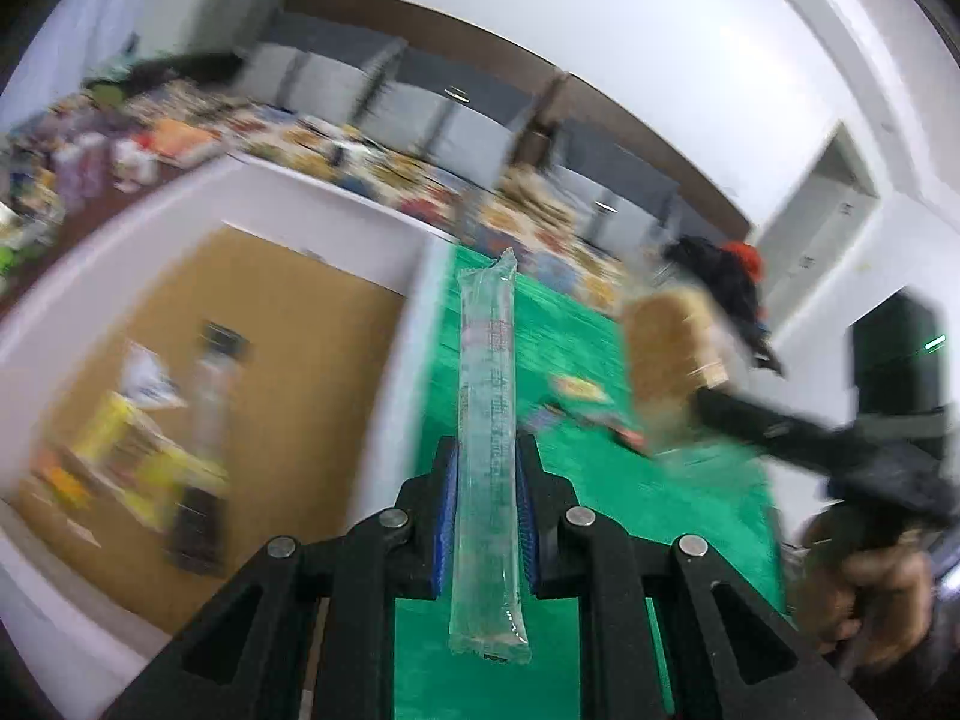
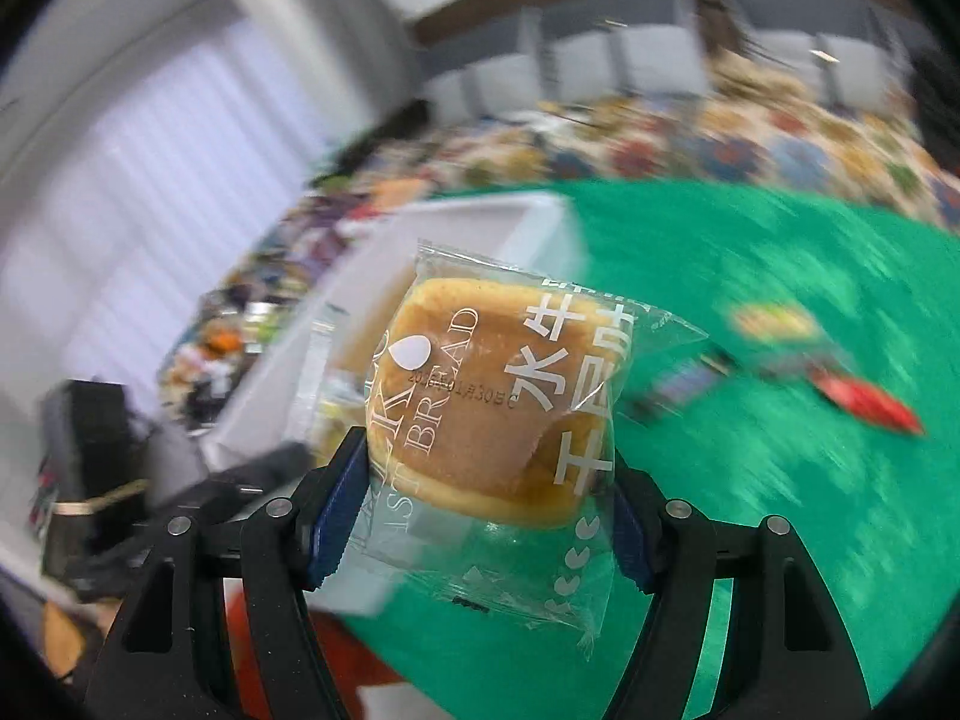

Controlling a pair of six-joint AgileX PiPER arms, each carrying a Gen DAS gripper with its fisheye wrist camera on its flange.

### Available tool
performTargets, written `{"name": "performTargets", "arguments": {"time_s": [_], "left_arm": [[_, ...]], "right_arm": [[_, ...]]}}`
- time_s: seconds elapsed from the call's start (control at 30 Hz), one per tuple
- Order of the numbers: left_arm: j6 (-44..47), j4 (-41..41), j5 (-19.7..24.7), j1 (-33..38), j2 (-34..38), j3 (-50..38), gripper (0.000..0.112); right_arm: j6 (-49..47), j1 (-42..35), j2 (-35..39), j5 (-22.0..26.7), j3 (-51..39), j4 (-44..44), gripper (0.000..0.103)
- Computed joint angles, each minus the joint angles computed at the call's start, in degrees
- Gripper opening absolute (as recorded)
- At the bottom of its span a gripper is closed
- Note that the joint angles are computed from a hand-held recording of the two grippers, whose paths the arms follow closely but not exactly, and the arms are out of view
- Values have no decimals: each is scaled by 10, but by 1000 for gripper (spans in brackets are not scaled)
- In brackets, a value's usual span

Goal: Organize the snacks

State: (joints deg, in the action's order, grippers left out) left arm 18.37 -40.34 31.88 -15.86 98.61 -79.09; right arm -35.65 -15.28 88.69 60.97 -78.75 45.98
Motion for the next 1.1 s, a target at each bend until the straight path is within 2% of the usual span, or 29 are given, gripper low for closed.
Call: {"name": "performTargets", "arguments": {"time_s": [0.2,0.3,0.37,0.4,0.43,0.47,0.5,0.53,0.57,0.67,0.8,0.9,0.97,1.1], "left_arm": [[-17,92,40,89,28,-63,17],[-21,118,49,118,58,-95,17],[-12,117,54,136,75,-106,18],[-20,124,65,145,91,-122,18],[-40,141,70,150,105,-135,25],[-57,154,80,154,119,-156,45],[-73,168,83,157,128,-164,60],[-98,192,75,159,132,-164,82],[-102,200,58,161,124,-146,85],[-126,231,41,158,115,-128,85],[-111,198,44,132,88,-99,85],[-110,200,47,61,60,-79,86],[-112,188,54,7,54,-76,92],[-111,152,60,-112,89,-94,99]], "right_arm": [[107,179,80,-49,-140,-39,74],[160,217,148,-42,-212,-38,76],[211,236,192,-35,-266,-60,85],[233,246,200,-36,-278,-75,86],[246,251,209,-38,-290,-84,86],[249,252,213,-39,-296,-86,86],[245,253,211,-46,-295,-84,86],[233,251,204,-53,-285,-78,86],[223,248,195,-55,-278,-75,86],[190,229,164,-70,-233,-85,86],[115,164,105,-119,-92,-68,85],[42,84,65,-167,40,-66,85],[5,15,52,-208,126,-93,85],[-66,-135,59,-273,227,-122,85]]}}
